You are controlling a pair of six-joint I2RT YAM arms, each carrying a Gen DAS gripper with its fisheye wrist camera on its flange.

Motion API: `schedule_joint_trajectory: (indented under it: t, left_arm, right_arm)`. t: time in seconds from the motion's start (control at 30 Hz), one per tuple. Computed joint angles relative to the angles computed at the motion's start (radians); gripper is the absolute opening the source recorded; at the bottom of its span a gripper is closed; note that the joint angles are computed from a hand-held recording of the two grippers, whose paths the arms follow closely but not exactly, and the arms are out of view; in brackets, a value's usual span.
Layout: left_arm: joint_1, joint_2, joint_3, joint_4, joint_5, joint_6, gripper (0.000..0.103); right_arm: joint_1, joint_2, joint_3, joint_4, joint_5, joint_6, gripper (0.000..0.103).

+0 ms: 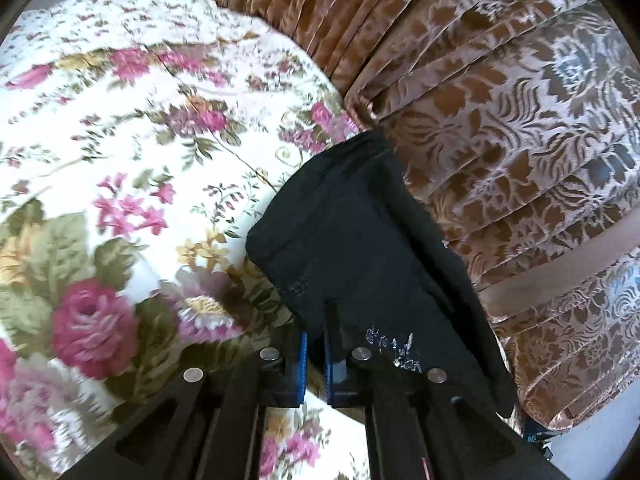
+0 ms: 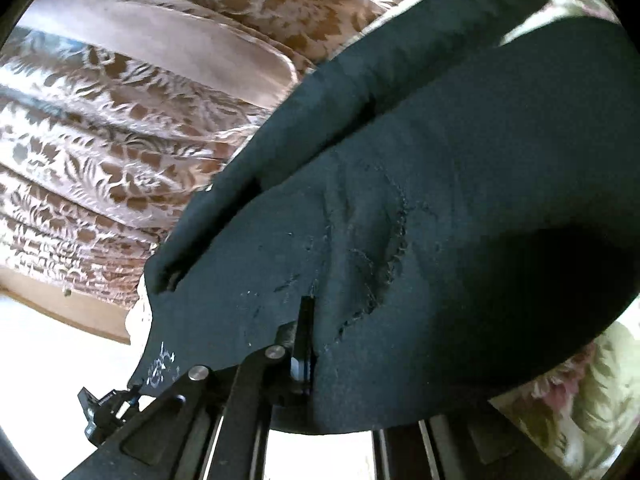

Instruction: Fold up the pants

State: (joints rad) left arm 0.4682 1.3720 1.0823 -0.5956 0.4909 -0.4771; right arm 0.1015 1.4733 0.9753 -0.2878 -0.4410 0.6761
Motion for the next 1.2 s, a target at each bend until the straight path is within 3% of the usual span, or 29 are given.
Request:
schedule_joint_trajectory:
  t: [0.17, 0.43, 0.6, 0.7, 0.77, 0.87, 0.97, 1.07, 1.2]
  left_arm:
    - [0.051, -0.117, -0.054, -0.077, 0.026, 0.048, 0.005]
    - [0.218, -0.307, -0.184, -0.26, 0.072, 0.215, 0.005]
    - [0.232, -0.284, -0.227, -0.26, -0.01, 0.241, 0.006]
    - [0.202, -0.26, -0.232, -0.248, -0.057, 0.221, 0.014]
    - [0.163, -0.27, -0.224, -0.249, -0.114, 0.212, 0.019]
    - [0.144, -0.276, -0.2, -0.268, -0.176, 0.211, 0.024]
    - [0.168, -0.291, -0.196, -0.28, -0.205, 0.215, 0.026]
    - [0.189, -0.32, -0.197, -0.293, -0.227, 0.222, 0.027]
    - [0.187, -0.364, -0.191, -0.31, -0.289, 0.224, 0.027]
  right_arm:
    - [-0.003, -0.111, -0.057, -0.06, -0.02, -0.061, 0.006]
    - [0.002, -0.309, -0.226, -0.131, -0.069, -0.092, 0.006]
    - [0.032, -0.416, -0.317, -0.163, -0.081, -0.079, 0.007]
    - [0.031, -0.444, -0.345, -0.18, -0.096, -0.079, 0.018]
    - [-0.035, -0.465, -0.355, -0.217, -0.154, -0.102, 0.026]
    - [-0.261, -0.547, -0.342, -0.349, -0.213, -0.228, 0.039]
    - [-0.535, -0.522, -0.29, -0.452, -0.244, -0.381, 0.039]
    - [-0.727, -0.434, -0.242, -0.428, -0.191, -0.434, 0.046]
    - [-0.826, -0.269, -0.182, -0.32, -0.136, -0.389, 0.046]
